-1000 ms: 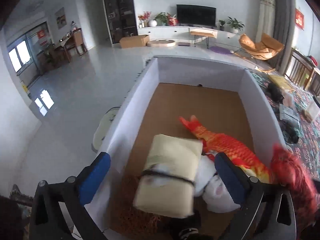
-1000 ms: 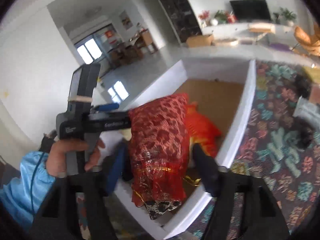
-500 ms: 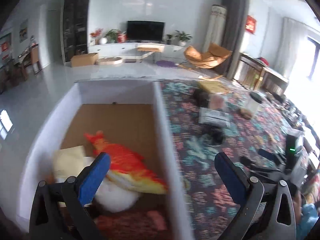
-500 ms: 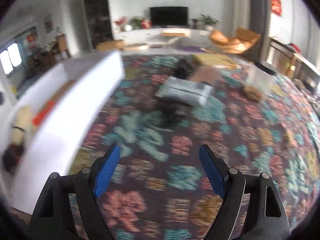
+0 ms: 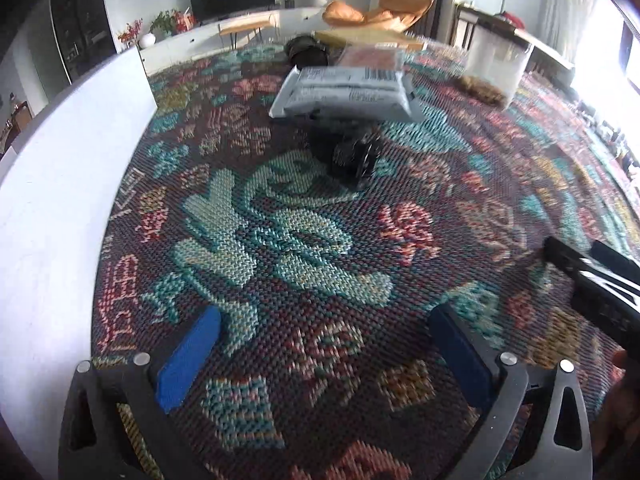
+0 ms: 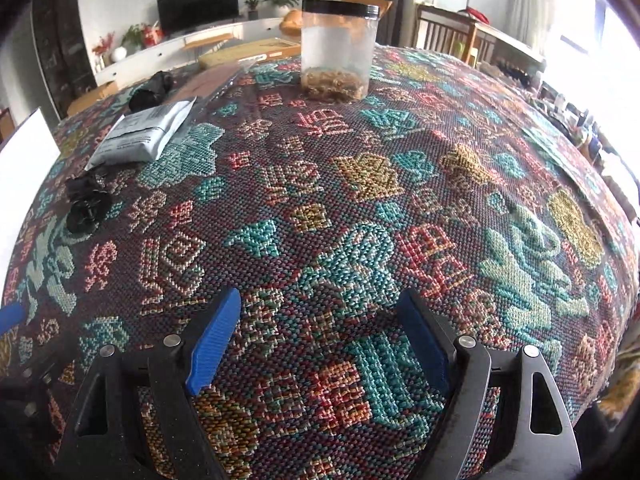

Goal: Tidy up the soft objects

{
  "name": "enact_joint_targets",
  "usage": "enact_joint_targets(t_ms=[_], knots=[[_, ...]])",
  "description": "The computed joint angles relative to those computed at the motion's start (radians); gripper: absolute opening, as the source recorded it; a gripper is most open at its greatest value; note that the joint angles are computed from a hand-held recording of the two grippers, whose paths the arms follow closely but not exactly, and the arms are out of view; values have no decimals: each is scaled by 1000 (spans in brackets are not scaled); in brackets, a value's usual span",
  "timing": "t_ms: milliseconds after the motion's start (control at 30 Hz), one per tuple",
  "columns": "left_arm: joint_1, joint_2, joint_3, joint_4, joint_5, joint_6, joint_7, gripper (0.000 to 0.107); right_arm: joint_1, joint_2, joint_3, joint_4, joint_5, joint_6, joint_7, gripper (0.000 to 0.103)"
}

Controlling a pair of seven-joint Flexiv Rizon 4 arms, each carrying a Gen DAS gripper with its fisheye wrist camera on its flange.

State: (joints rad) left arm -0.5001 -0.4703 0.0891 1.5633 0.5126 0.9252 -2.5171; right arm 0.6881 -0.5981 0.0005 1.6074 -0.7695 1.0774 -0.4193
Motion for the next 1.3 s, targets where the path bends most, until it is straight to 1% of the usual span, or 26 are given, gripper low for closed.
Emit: enact_joint_targets(t_ms=[33, 67, 100, 133, 167, 200, 433, 1300], knots=[[-15, -11, 13, -32, 23, -37, -6, 103, -1, 1, -2, 2, 0, 4, 7, 83], [-27, -33, 26, -70, 10, -86, 18, 103, -4, -1, -1, 2, 5, 11, 10, 84], [-11, -42, 13, -80, 29, -70, 2, 103, -4, -2, -2, 1, 7, 13, 15, 86], [-1, -52, 11, -81, 23, -42, -10, 103, -4, -4, -3, 0, 9, 15, 18, 86], [21, -51, -1, -63, -8, -3, -10, 103, -3, -4, -6, 2, 7, 16, 22, 86], [21, -47, 3, -56, -14, 3, -9, 103, -1, -4, -7, 2, 6, 13, 22, 87], [12, -41, 17, -51, -18, 0, 0, 103, 1, -2, -9, 7, -1, 14, 29, 87], [8, -45, 20, -55, -20, -1, -1, 103, 0, 0, -8, 13, -9, 16, 36, 88]])
